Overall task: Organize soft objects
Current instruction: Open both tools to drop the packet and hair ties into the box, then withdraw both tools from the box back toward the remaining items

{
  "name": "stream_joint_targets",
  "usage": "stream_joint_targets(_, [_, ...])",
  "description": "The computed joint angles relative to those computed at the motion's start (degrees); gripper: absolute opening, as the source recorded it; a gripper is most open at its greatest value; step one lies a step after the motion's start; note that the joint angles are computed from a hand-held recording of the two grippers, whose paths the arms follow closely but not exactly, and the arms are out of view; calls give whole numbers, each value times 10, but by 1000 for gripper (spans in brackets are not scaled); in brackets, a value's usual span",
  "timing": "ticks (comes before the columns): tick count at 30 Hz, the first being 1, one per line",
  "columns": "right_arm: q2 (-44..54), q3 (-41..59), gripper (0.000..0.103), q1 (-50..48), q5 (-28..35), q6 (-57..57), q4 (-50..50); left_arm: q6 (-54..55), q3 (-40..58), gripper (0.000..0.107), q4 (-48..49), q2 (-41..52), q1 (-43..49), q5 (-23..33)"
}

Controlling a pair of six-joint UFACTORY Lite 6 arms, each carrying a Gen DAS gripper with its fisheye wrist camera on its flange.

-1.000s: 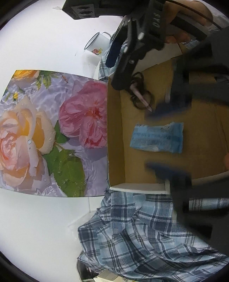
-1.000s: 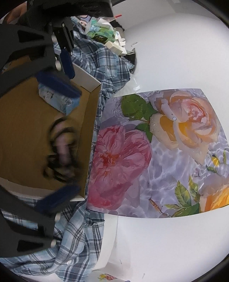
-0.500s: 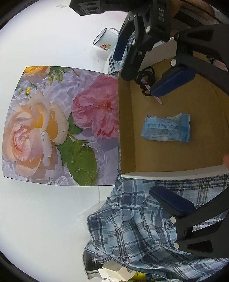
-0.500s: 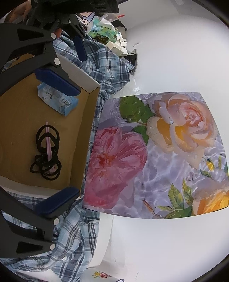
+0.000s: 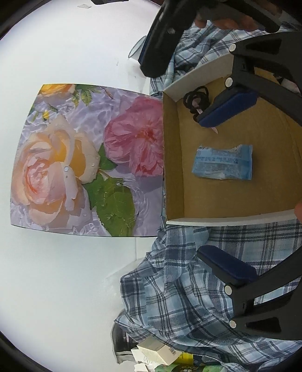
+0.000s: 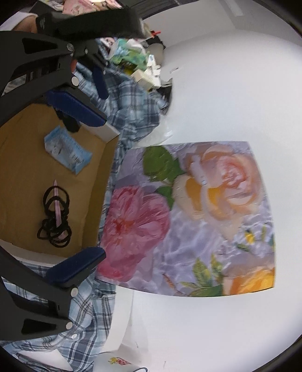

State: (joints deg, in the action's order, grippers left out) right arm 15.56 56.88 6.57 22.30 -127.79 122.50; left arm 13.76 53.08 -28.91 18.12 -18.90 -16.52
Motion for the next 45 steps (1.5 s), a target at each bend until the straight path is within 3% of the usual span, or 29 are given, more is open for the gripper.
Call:
stream_joint_targets(6, [-55, -15, 103, 9, -21, 38, -35, 64, -25, 103, -59, -69, -11, 17])
stream_joint_targets(14, [-203, -84, 103, 49, -60, 126, -124, 253, -63, 103, -268, -185, -50, 31])
stream_joint_targets(18, [-289, -135, 103, 68, -88, 181, -180, 345, -103, 103, -379, -244, -90, 16])
stream_joint_targets(23, [-392, -203, 103, 61, -90, 289, -270, 431, -156, 103, -508, -326, -150, -41])
stream_joint_targets(31, [-537, -287, 103, 23, -51, 484, -439, 596, -191, 103, -700, -418, -226, -102])
stream_joint_targets(37, [-633, -326, 103, -2, -13, 616, -575, 610, -230, 103, -743, -480, -284, -150])
stream_joint_targets(45, [-726, -375, 103, -56, 61, 647, -621, 617, -279, 103, -785, -542, -331, -168])
